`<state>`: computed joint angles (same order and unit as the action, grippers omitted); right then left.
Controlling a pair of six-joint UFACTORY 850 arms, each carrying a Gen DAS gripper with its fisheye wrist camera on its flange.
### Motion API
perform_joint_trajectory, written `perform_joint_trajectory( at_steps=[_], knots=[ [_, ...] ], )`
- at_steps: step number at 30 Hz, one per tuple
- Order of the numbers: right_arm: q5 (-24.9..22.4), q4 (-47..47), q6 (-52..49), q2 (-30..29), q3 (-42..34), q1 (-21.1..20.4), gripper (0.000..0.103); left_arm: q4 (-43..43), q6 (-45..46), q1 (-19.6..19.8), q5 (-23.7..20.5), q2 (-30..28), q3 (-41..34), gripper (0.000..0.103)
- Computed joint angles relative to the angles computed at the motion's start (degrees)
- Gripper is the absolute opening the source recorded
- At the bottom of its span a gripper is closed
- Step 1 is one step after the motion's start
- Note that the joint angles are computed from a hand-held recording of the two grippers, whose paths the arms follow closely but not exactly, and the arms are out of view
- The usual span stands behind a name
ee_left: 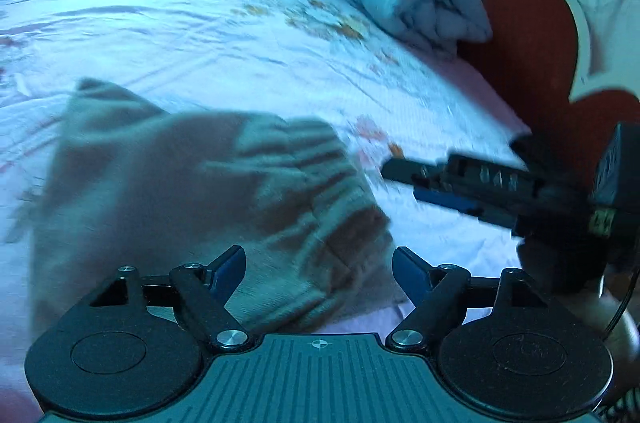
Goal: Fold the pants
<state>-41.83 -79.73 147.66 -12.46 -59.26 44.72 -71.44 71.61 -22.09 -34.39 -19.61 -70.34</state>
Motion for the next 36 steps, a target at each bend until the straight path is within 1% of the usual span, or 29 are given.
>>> perform_joint_trajectory(
  at_steps=[1,2,5,6,7,8,9,11,12,14,15,17,18,20,22,23,24,25,27,29,30,31,32,33,34,35,36],
  knots=[
    [0.4,-0.1,-0.7,-0.3,-0.5,-0.2,0.050,-0.3,-0.7,0.8,0.5,0.4,0.1,0.080],
    [1.0,0.1,-1.6,-0.5,-0.9,-0.4,0.051,-0.2,-2.3,0.4,1.9,-0.8,-1.7,0.080],
    [2.7,2.5,-4.7,-1.6,-2.5,-1.0,0.053,0.7,-5.1,1.8,6.4,-1.3,-2.8,0.080],
    [3.7,2.8,-4.7,-1.9,-2.7,-1.4,0.054,0.9,-6.2,2.3,8.1,-1.6,-3.0,0.080],
    [4.7,2.6,-3.7,-2.0,-2.6,-1.7,0.055,1.7,-7.5,2.7,8.8,-2.1,-3.5,0.080],
    [5.6,2.3,-2.2,-2.1,-2.5,-2.0,0.055,2.8,-9.0,3.2,9.0,-2.8,-3.9,0.080],
    [6.7,2.0,-0.7,-2.1,-2.3,-2.5,0.058,6.2,-12.8,3.5,8.7,-3.8,-5.0,0.080],
    [9.0,2.1,1.6,-2.2,-2.2,-3.4,0.062,10.6,-18.9,4.0,7.2,-5.8,-6.9,0.080],
    [10.6,2.0,2.8,-2.2,-2.2,-3.9,0.062,11.4,-20.7,4.1,6.9,-6.5,-7.3,0.080],
    [12.8,2.3,3.8,-2.5,-2.5,-4.8,0.064,12.8,-22.2,3.3,7.8,-8.0,-8.2,0.080],
    [13.6,4.6,1.3,-3.0,-3.1,-5.3,0.066,13.6,-22.7,3.0,8.5,-8.3,-8.4,0.080],
    [16.0,12.5,-7.4,-4.3,-4.7,-6.6,0.068,14.9,-24.0,2.7,8.7,-8.9,-9.1,0.081],
    [18.0,14.1,-8.9,-4.7,-4.9,-7.3,0.071,15.4,-24.5,2.4,8.9,-9.2,-9.5,0.083],
    [19.3,13.6,-7.7,-5.0,-4.8,-7.6,0.071,17.2,-25.7,2.2,9.3,-8.9,-9.5,0.084],
    [19.9,12.9,-7.2,-5.0,-4.8,-7.6,0.069,19.6,-26.8,1.9,9.8,-8.6,-9.4,0.084],
    [21.3,12.4,-7.9,-4.9,-4.8,-7.8,0.063,20.5,-27.3,1.8,10.0,-8.6,-9.5,0.085],
    [22.8,12.7,-9.2,-4.9,-5.0,-7.8,0.044,21.6,-27.9,1.6,10.2,-8.8,-9.6,0.085],
    [22.2,15.0,-13.0,-5.1,-5.7,-7.6,0.041,22.0,-28.0,1.6,10.3,-8.8,-9.7,0.085],
    [21.3,17.5,-18.7,-5.0,-6.5,-7.2,0.025,23.3,-28.6,1.3,10.7,-8.9,-9.9,0.086],
    [22.1,18.6,-21.0,-4.4,-6.3,-7.4,0.024,24.0,-28.6,1.1,11.2,-9.0,-9.8,0.086],
    [22.2,18.9,-21.8,-4.3,-6.3,-7.5,0.031,24.0,-28.3,1.0,11.4,-8.9,-9.8,0.086],
    [22.1,20.9,-23.5,-4.6,-6.6,-7.7,0.035,24.3,-28.2,0.9,11.6,-8.9,-9.7,0.086],
    [23.3,22.1,-23.8,-4.8,-6.6,-8.3,0.041,24.4,-28.0,0.9,11.8,-8.9,-9.7,0.086],
    [24.2,20.9,-22.0,-5.0,-6.5,-8.5,0.043,24.5,-28.0,0.9,11.9,-8.8,-9.6,0.086],
    [24.1,20.8,-22.2,-5.6,-6.9,-8.6,0.043,24.6,-28.1,0.9,11.9,-8.8,-9.6,0.086],
    [23.5,22.4,-24.9,-6.3,-7.6,-8.5,0.041,24.7,-28.2,1.0,11.9,-8.8,-9.6,0.086],
    [22.5,24.0,-27.4,-6.9,-8.4,-8.3,0.036,24.9,-28.6,1.0,12.0,-8.8,-9.6,0.086]
  ],
)
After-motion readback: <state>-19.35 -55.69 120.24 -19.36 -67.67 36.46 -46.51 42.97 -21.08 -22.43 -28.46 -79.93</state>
